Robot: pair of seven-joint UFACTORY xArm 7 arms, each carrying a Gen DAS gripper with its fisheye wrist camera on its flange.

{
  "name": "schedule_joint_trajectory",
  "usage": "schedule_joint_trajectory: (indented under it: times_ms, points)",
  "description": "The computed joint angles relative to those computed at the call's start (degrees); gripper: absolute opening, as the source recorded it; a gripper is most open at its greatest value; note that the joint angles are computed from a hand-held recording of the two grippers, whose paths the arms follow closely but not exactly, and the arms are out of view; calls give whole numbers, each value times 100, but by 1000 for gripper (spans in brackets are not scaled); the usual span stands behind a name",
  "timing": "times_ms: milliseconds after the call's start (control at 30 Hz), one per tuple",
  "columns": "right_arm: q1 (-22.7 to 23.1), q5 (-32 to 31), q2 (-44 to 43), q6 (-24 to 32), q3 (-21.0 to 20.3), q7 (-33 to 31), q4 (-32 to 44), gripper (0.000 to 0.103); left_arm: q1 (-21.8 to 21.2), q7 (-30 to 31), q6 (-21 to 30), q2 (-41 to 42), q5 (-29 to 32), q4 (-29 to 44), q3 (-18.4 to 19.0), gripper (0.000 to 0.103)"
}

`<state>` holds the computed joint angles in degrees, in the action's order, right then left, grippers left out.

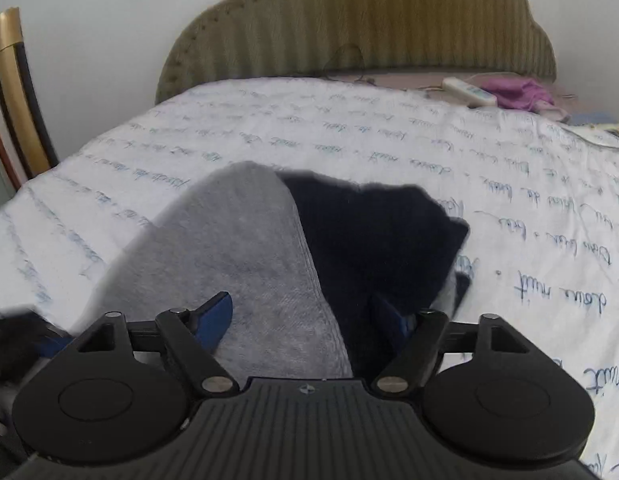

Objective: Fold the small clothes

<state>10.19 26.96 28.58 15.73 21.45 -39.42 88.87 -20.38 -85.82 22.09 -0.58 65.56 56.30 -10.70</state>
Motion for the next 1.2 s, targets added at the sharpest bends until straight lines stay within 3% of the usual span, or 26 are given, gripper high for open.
schedule_joint_trajectory:
  times_ms: [67, 133, 200, 267, 300, 367, 400, 433, 500, 567, 600, 633, 667, 700, 733, 833, 900, 1000, 1067, 1133, 1200]
  points:
    - [-121, 299, -50, -9, 92, -193, -58, 80, 89, 131, -348, -256, -274, -198, 80, 87]
    - [-173, 419, -207, 727, -69, 301, 188, 78, 368, -346, -785, -659, -186, -483, 127, 87]
    - [-601, 1332, -431, 851, 203, 63, 85, 81, 661, -628, -959, -977, -263, -707, 173, 88]
    - [-953, 1991, -518, 870, 363, 5, 42, 86, 826, -391, -1160, -1057, -858, -846, 363, 88]
    - [-802, 1961, -479, 937, 84, 336, 136, 84, 894, -272, -1128, -1007, -1157, -821, 427, 88]
    - [-361, 1352, -285, 960, -513, 1254, 425, 74, 1102, -214, -967, -791, -1351, -574, 387, 88]
    - [-295, 1220, -145, 1043, -594, 1474, 617, 65, 1195, -146, -1028, -637, -1426, -423, 369, 88]
    - [-365, 1313, -5, 1142, -496, 1486, 798, 56, 1244, 47, -1128, -479, -1650, -292, 368, 88]
    - [-419, 1452, 309, 1405, -365, 1605, 1218, 48, 1277, 207, -1147, -181, -1904, -28, 306, 88]
    - [-228, 1183, 514, 1448, -502, 1928, 1480, 47, 1166, 669, -1103, 100, -2340, 191, 329, 88]
    - [-175, 1089, 613, 1425, -490, 1953, 1583, 31, 1092, 825, -1129, 202, -2475, 235, 355, 88]
    - [-179, 1044, 699, 1472, -435, 1931, 1666, 8, 1020, 1097, -1206, 338, -2676, 302, 376, 87]
    - [-88, 871, 744, 1510, -506, 2045, 1724, 9, 961, 1536, -1216, 448, -3009, 363, 360, 84]
    - [-60, 761, 709, 1395, -498, 1952, 1659, 8, 893, 1894, -1087, 502, -3284, 402, 336, 73]
    - [-83, 710, 607, 1253, -440, 1769, 1511, 8, 910, 2099, -1030, 555, -3450, 436, 257, 55]
    - [-454, 1046, 300, 1180, -199, 1437, 1103, 6, 634, 2167, -1125, 479, -3445, 360, 524, 55]
    - [-316, 801, 373, 1288, -598, 1886, 1028, 6, 721, 2640, -1230, 589, -3971, 340, 429, 55]
    - [-502, 1114, 371, 1005, -314, 1684, 734, 7, 437, 2533, -1401, 679, -3676, 364, 766, 56]
    - [-570, 1288, 381, 948, -208, 1655, 752, 19, 438, 2761, -1355, 654, -3877, 358, 749, 56]
    - [-599, 1400, 258, 843, -220, 1734, 656, 38, 495, 3008, -1288, 475, -4365, 235, 666, 57]
    - [-809, 1703, -68, 912, -76, 1556, 360, 44, 555, 3299, -1335, 148, -4884, -58, 572, 61]
